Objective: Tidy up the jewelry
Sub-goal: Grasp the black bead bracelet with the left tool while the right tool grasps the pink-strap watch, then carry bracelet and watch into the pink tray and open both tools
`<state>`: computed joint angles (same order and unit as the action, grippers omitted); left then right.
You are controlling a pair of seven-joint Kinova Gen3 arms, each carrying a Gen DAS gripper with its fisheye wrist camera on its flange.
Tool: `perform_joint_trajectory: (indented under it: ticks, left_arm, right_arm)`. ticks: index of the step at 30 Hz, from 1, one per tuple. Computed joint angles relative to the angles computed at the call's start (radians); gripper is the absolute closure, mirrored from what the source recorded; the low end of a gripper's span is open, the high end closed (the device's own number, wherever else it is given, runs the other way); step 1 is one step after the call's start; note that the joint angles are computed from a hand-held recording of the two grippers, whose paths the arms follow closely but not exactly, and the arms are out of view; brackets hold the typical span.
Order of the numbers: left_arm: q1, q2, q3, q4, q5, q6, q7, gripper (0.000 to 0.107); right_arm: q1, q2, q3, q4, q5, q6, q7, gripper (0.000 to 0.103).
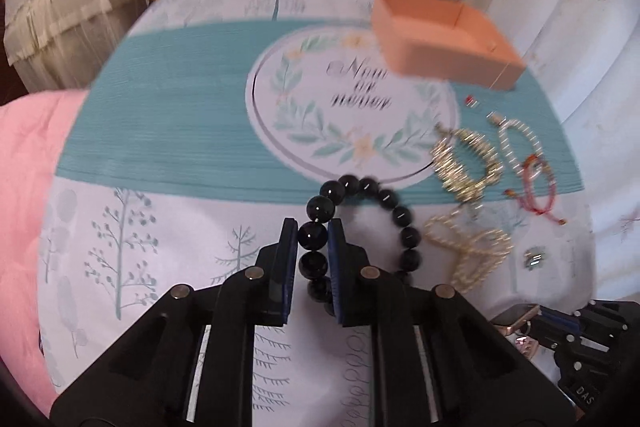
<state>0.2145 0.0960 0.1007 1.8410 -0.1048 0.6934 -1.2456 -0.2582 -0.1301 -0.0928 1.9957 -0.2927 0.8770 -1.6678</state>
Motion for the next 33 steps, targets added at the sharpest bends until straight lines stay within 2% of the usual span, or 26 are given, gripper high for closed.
perform_joint_trajectory:
  ticks: [9, 13, 16, 19, 25, 29, 33]
  left_arm:
    - [0.017, -0.116, 0.037, -0.035, 0.031, 0.032, -0.055, 0.095]
    - [0.032, -0.141, 0.062, -0.095, 0.005, 0.062, -0.057, 0.095]
    - [0.041, -0.136, 0.069, -0.165, 0.021, 0.099, -0.087, 0.095]
    - [0.053, -0.111, 0.077, -0.241, 0.017, 0.123, -0.097, 0.095]
    - [0.111, -0.007, 0.086, -0.437, -0.097, 0.179, -0.019, 0.095]
    - [0.168, 0.091, 0.054, -0.573, -0.176, 0.204, 0.029, 0.095]
    - [0.195, 0.208, 0.020, -0.709, -0.170, 0.248, 0.020, 0.095]
  right_arm:
    - [0.016, -0.097, 0.059, -0.021, -0.088, 0.009, 0.095, 0.097]
    - [0.032, -0.125, 0.073, -0.064, -0.080, 0.030, 0.104, 0.097]
    - [0.043, -0.137, 0.093, -0.109, -0.078, 0.050, 0.115, 0.097]
    - [0.060, -0.140, 0.090, -0.161, -0.050, 0.063, 0.109, 0.097]
    - [0.092, -0.080, 0.099, -0.313, -0.008, 0.089, 0.091, 0.097]
    - [0.122, 0.026, 0.105, -0.456, 0.016, 0.115, 0.060, 0.097]
    - [0.158, 0.154, 0.104, -0.591, 0.031, 0.132, 0.019, 0.097]
